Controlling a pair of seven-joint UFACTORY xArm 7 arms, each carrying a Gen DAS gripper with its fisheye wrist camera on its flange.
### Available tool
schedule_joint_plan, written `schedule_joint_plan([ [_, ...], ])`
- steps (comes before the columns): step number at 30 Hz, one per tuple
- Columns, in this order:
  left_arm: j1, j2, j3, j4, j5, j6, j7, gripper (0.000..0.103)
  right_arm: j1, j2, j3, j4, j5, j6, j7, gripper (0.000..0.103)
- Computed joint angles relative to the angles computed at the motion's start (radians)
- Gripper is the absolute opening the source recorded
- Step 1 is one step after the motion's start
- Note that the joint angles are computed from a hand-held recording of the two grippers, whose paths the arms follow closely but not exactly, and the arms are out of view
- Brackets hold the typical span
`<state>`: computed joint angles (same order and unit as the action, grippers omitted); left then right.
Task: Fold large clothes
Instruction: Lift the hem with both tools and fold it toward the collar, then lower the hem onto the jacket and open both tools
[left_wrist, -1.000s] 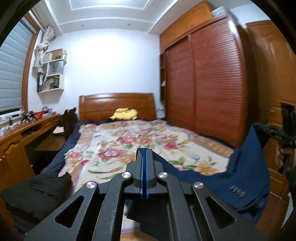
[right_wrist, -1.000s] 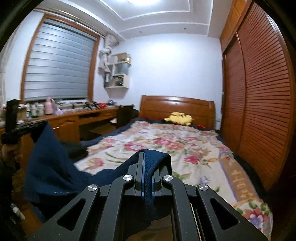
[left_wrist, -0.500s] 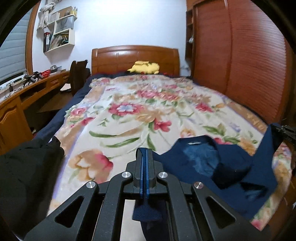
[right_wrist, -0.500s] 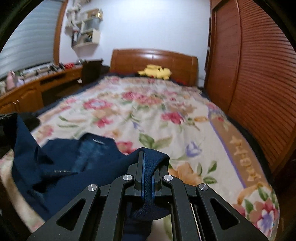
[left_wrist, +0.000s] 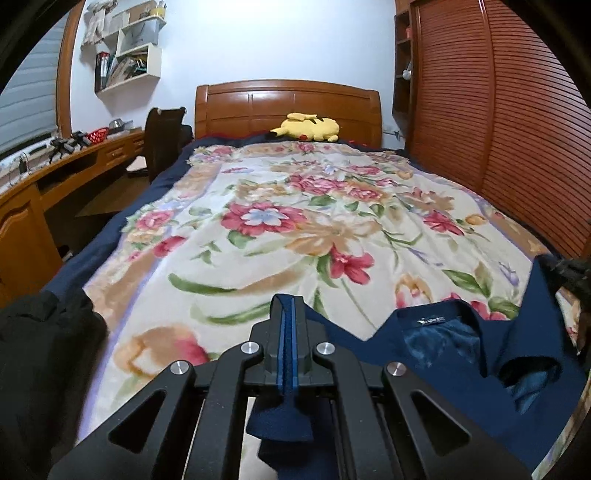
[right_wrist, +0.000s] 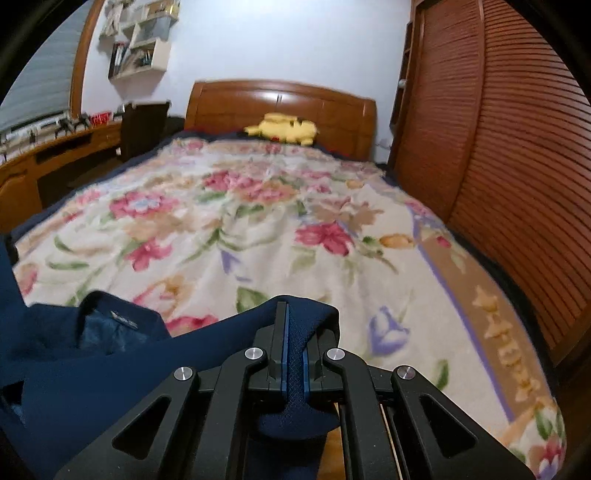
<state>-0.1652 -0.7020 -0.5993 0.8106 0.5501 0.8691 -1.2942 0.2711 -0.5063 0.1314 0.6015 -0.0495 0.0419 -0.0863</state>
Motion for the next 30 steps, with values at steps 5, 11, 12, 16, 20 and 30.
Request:
schedule_joint_plan([
  [5, -0.038, -0.011, -0.006, -0.026, -0.021, -0.009, -0.010, 0.032, 0.024, 0.054, -0.028, 0.038, 0.012, 0.039, -0.023, 0.005],
  [11, -0.100, -0.120, -0.044, -0.079, -0.075, -0.035, -0.054, 0.083, 0.079, -0.007, -0.094, 0.031, 0.074, 0.123, -0.096, 0.028],
  [12, -0.107, -0.135, -0.054, -0.082, -0.087, -0.029, -0.058, 0.084, 0.081, -0.021, -0.092, 0.030, 0.078, 0.141, -0.106, 0.045],
  [16, -0.132, -0.204, -0.113, -0.099, -0.135, 0.021, -0.086, 0.085, 0.051, -0.118, -0.046, -0.027, 0.069, 0.159, -0.103, 0.071],
  [20, -0.165, -0.241, -0.133, -0.122, -0.176, 0.058, -0.084, 0.085, 0.129, -0.191, -0.071, -0.059, 0.096, 0.196, -0.134, 0.071],
  [30, -0.209, -0.299, -0.130, -0.185, -0.208, 0.078, -0.058, 0.085, 0.291, -0.347, -0.066, -0.154, 0.168, 0.382, -0.272, 0.071],
])
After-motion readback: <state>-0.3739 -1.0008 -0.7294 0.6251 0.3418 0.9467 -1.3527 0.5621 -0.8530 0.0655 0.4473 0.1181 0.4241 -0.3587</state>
